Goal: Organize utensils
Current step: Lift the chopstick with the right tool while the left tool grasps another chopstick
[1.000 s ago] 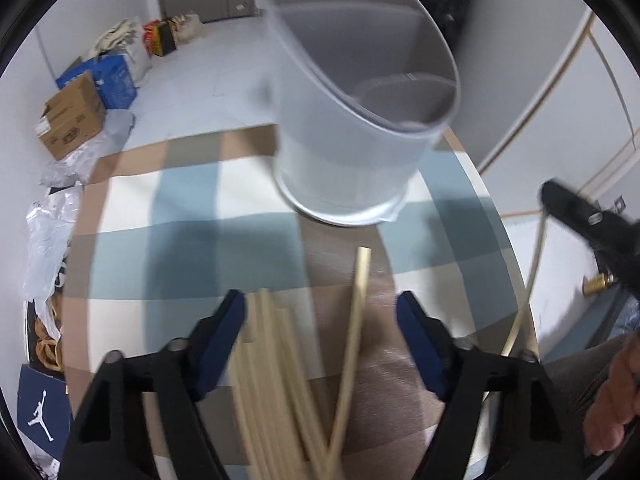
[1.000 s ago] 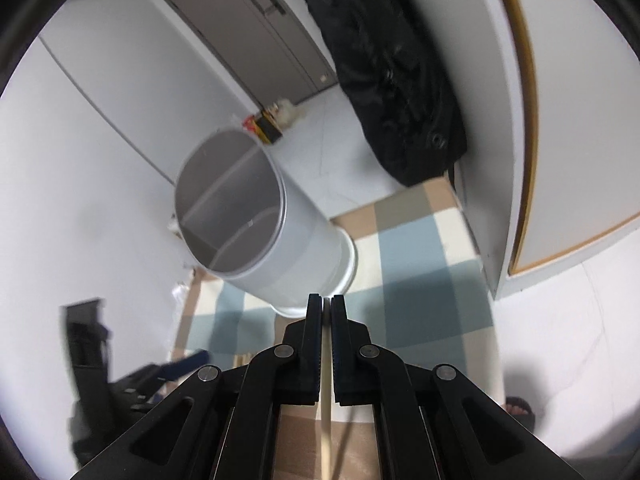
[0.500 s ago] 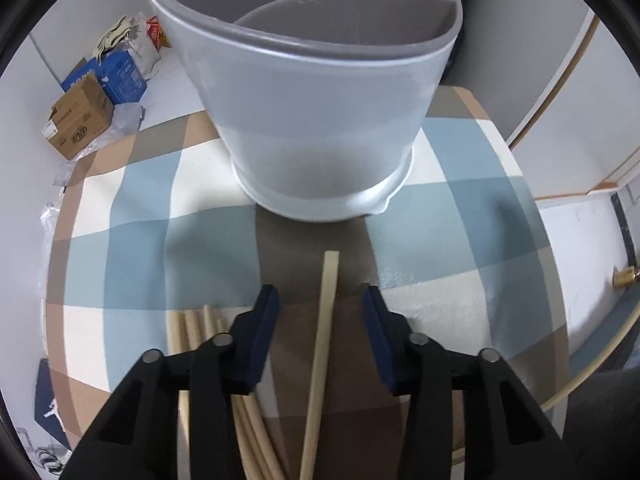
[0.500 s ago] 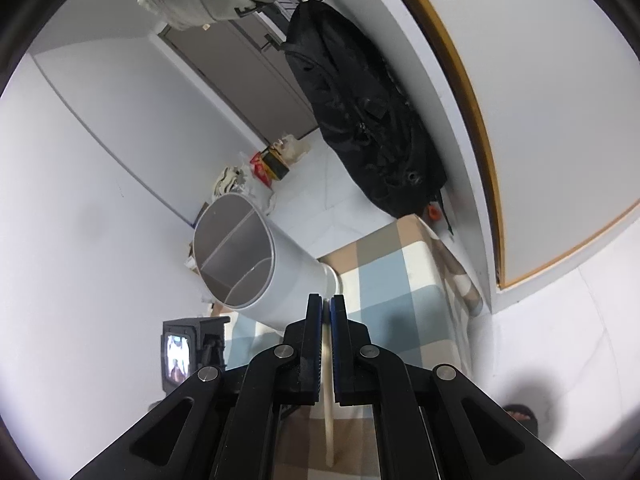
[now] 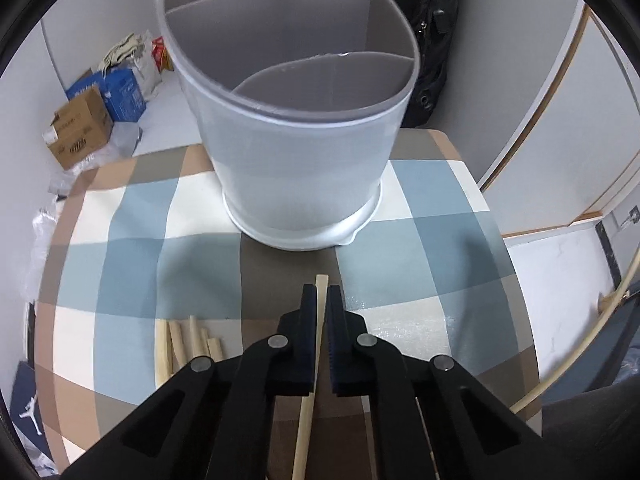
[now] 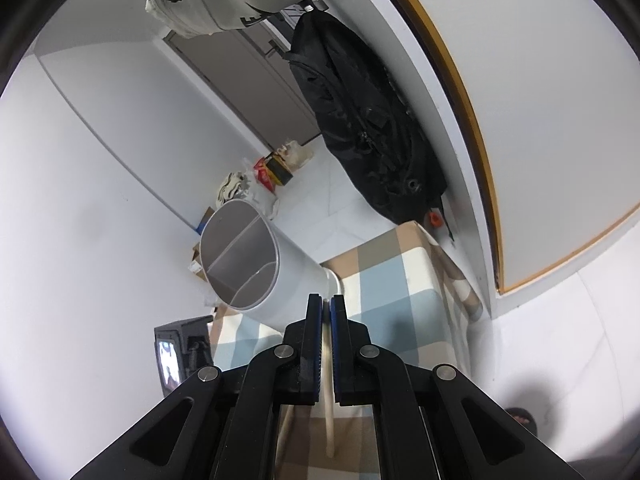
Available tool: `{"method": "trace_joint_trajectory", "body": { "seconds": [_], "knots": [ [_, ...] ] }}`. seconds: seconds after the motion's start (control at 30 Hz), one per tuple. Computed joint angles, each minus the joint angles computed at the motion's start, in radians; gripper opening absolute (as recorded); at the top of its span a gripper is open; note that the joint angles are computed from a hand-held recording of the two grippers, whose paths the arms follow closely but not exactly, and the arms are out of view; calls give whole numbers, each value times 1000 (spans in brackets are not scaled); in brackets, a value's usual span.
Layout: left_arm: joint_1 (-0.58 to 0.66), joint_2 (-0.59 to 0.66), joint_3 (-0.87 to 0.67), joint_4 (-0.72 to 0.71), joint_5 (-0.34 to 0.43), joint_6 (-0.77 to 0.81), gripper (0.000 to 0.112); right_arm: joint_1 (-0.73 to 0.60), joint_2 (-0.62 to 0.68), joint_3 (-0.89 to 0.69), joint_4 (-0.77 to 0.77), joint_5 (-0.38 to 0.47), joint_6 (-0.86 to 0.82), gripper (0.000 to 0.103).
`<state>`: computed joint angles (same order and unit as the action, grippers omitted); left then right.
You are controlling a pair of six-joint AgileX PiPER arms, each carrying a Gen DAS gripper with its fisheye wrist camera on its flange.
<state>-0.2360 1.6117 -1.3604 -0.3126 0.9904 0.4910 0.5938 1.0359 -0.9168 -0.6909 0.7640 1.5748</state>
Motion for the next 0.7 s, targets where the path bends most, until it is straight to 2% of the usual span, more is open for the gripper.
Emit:
{"method": "trace_joint_trajectory", "body": {
  "seconds": [0.3,0.43,0.5,0.6,0.63,0.7],
  "knots": [
    [77,-9,0,-135,74,99,0,28,16,-14,-32,37,28,3],
    [77,14,-41,-131,104,88,0,28,25,-16,-29,38,28,3],
    [74,60,-91,-114,164,57,0,33,28,-16,-31,42,34,3],
    [53,106,-122,-87,188,36,1,39,31,-19,-32,40,37,3],
    [41,110,-125,-64,186,28,4,42,33,-21,-35,42,35,3],
    [32,115,-126,-49,187,22,34,43,34,-24,-37,43,32,3]
  ]
}}
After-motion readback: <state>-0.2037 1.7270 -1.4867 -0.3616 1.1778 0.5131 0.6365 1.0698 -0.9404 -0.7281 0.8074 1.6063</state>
